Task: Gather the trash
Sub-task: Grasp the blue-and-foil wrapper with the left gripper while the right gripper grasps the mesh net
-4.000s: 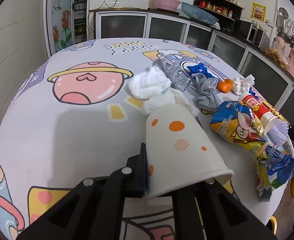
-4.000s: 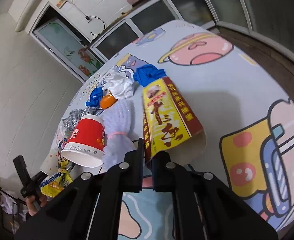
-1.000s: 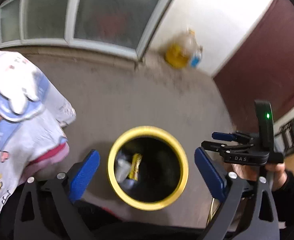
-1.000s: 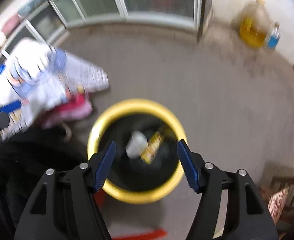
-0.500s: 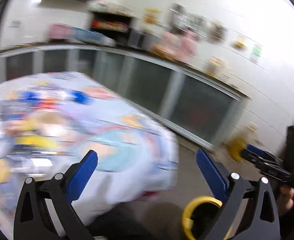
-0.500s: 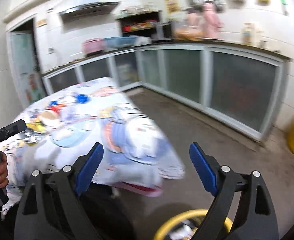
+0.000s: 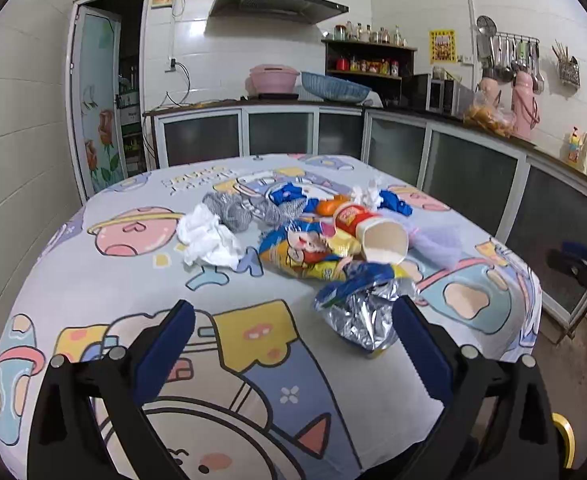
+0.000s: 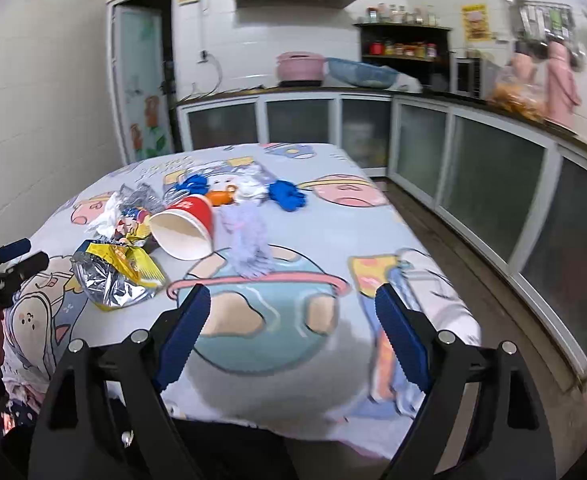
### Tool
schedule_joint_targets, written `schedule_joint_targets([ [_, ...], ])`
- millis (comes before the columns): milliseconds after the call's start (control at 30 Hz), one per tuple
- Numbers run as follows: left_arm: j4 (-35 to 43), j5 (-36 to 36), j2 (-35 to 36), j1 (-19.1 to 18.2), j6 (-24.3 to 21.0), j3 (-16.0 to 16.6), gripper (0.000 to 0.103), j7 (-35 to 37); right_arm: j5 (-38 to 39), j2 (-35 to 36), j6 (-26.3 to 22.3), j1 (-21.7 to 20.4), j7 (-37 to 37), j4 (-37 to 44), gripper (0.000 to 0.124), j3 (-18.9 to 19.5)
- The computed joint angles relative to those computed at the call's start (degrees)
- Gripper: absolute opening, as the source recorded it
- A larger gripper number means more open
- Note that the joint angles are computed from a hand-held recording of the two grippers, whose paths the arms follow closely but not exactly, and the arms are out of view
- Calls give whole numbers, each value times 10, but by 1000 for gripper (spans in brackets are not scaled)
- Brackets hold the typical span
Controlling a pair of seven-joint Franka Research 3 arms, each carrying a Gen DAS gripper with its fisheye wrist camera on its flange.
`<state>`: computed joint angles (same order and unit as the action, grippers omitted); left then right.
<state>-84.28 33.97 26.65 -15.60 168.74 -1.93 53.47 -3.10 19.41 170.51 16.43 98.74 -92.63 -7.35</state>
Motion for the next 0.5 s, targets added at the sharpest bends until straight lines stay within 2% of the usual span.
schedule_joint_targets([
  [167, 28, -43, 33, 25, -11, -35, 95, 53, 39, 81, -54, -29, -53, 115, 80, 35],
  [233, 49, -64, 51, 30, -15, -51, 95, 83, 50, 115, -78, -31, -59, 164, 80, 37],
  [367, 108, -69, 91, 8, -64, -35, 95, 119, 59, 176, -128, -34, -77, 256, 80, 38],
  [500, 146, -93, 117, 9, -90, -44, 95, 149, 68, 232, -176, -39, -93, 346, 80, 45],
])
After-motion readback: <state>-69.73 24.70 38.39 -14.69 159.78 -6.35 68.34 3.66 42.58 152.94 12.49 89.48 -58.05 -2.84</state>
